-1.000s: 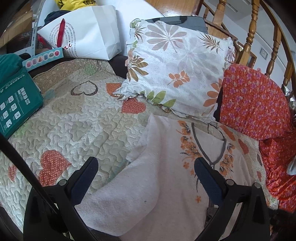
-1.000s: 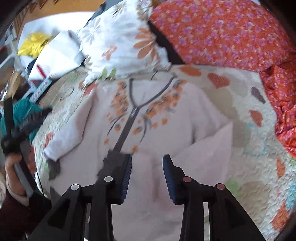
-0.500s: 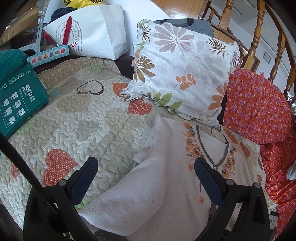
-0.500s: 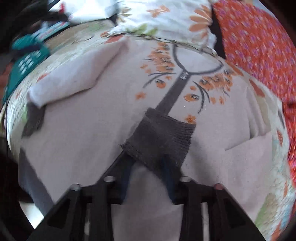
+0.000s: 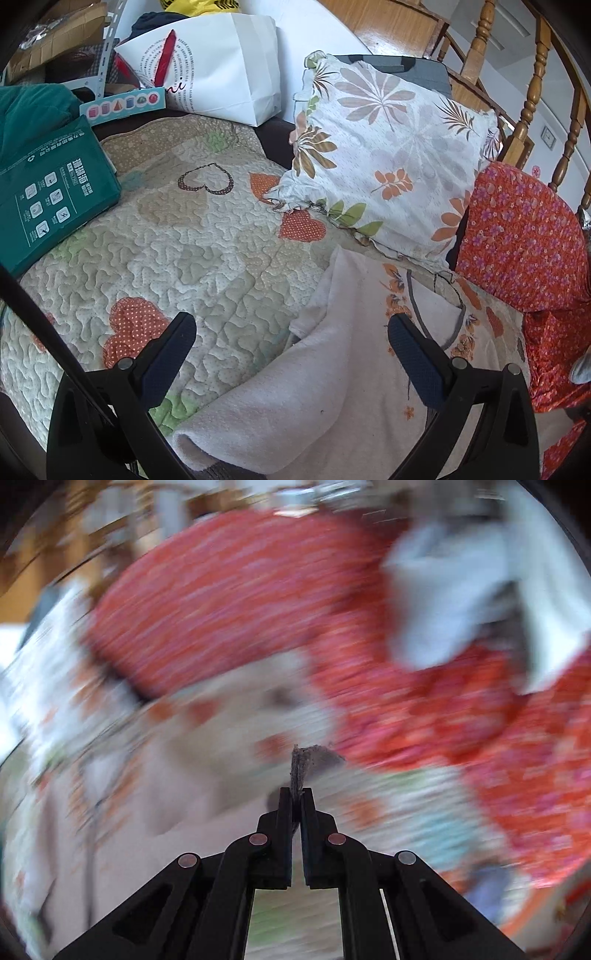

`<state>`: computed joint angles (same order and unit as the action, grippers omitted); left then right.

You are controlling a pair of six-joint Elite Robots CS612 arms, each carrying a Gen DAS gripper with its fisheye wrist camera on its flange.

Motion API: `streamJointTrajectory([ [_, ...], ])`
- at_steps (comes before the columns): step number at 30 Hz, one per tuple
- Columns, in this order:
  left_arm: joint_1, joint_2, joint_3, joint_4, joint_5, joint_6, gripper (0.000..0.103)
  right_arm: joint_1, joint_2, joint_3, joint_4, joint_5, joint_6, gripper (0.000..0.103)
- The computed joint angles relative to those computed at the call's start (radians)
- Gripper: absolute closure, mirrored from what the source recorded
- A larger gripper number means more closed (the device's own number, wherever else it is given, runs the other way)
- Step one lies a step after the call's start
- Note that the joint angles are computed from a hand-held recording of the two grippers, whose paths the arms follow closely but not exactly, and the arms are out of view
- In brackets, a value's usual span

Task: Fold small clothes
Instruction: 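Lift the sleeve by its cuff and carry it across the sweater body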

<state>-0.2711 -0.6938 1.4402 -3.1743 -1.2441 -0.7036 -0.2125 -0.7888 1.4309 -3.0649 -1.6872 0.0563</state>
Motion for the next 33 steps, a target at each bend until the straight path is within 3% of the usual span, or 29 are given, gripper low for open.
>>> streamJointTrajectory([
  [3,0.001,0.001,-0.002,0.002,0.005,-0.016,0.0,-0.034,-0.013,-0.014,-0.012,-0.13,0.062,0.099],
  [6,0.0,0.001,0.0,-0.001,0.022,-0.017,0.0,-0.047,-0.016,-0.031,-0.007,-0.185,0.114,0.099],
  [8,0.003,-0.002,0.003,-0.004,0.026,-0.023,0.0,-0.05,-0.016,-0.038,-0.003,-0.165,0.136,0.099],
  [11,0.012,-0.008,0.012,-0.016,0.027,-0.044,0.0,-0.027,-0.009,-0.051,0.009,-0.081,0.097,0.099],
  [17,0.022,-0.034,0.048,-0.038,0.142,-0.07,0.0,0.074,0.044,-0.133,0.094,0.169,-0.047,0.099],
  [23,0.038,-0.052,0.075,-0.059,0.226,-0.098,0.0,0.202,0.15,-0.28,0.223,0.317,-0.163,0.099],
  [27,0.052,-0.063,0.094,-0.071,0.247,-0.137,0.0,0.27,0.235,-0.403,0.339,0.358,-0.205,0.099],
  [30,0.064,-0.07,0.108,-0.079,0.221,-0.172,0.0,0.317,0.303,-0.491,0.414,0.316,-0.258,0.099],
  [33,0.069,-0.073,0.113,-0.076,0.229,-0.183,0.0,0.338,0.367,-0.582,0.494,0.282,-0.261,0.099],
])
